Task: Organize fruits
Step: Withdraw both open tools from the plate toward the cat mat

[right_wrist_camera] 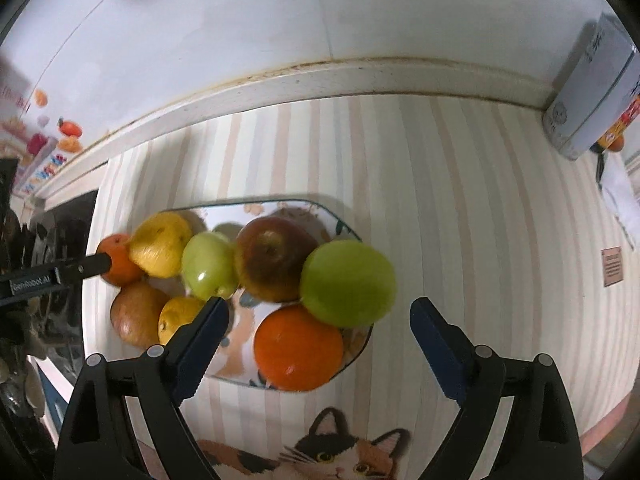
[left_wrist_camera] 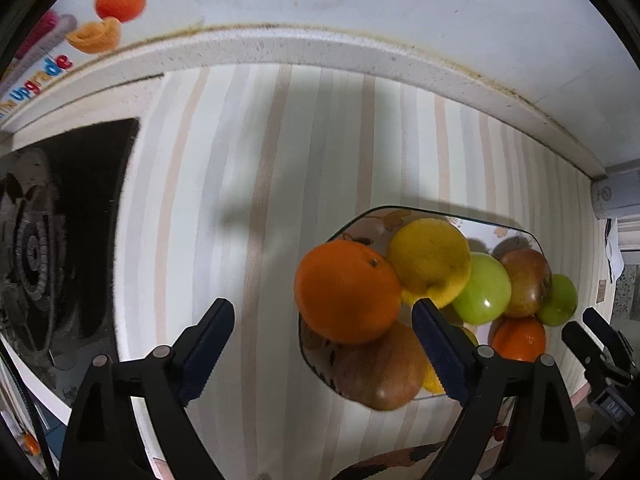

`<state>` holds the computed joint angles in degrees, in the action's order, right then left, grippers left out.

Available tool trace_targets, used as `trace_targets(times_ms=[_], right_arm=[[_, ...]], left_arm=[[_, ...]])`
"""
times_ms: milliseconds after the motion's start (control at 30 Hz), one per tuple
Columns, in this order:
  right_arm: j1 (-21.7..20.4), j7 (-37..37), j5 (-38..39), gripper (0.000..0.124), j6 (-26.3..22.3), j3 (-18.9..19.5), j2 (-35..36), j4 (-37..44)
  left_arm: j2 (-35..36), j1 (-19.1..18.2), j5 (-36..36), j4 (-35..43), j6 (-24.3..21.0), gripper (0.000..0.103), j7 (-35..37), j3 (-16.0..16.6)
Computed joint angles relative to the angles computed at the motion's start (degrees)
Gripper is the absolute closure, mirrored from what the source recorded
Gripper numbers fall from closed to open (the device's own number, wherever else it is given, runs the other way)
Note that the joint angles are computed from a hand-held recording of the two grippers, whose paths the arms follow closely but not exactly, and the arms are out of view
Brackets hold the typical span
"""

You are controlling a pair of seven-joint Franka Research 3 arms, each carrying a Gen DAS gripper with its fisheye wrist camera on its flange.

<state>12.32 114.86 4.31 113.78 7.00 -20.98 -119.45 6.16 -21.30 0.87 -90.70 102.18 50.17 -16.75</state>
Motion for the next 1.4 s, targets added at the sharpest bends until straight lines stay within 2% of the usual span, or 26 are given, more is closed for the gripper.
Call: trace_targets(times_ms=[233,633,867,1033,1400], right_arm=[[1.39,1.83,-1.45,0.03,-3.33,2.18,-4.0,-1.14],[2.26,4.3,-2.05,0.03,-8.17,4.43,-11.4,-3.15],[2.13,5.29,-1.44,0.03,-10.17,5.62,-16.26,-3.17],[1.92,5.97,-1.26,0.03,-12.11,6.82,-19.73,-1.87],[0.88,6.9,-0.8,0.03,-17.33,9.72,-24.58,5.38]], left_arm=[[-5.11,-2.68,6.1,-2.79,-0.75,0.012,-3.56,-1.62],[-14.09,-5.65,7.29,-9.26,1.83,0.012,-8.27,-3.83],[-17.79,-6.7,7.45,-10.27,1.14,0.012,-8.94,-4.7],[-21.28,-7.24,10.67,-10.54,-0.02,0.012,-10.28,-6.14],[-27.08,-7.91,12.4,-8.46,-1.83,0.012,-10.9,-8.12]])
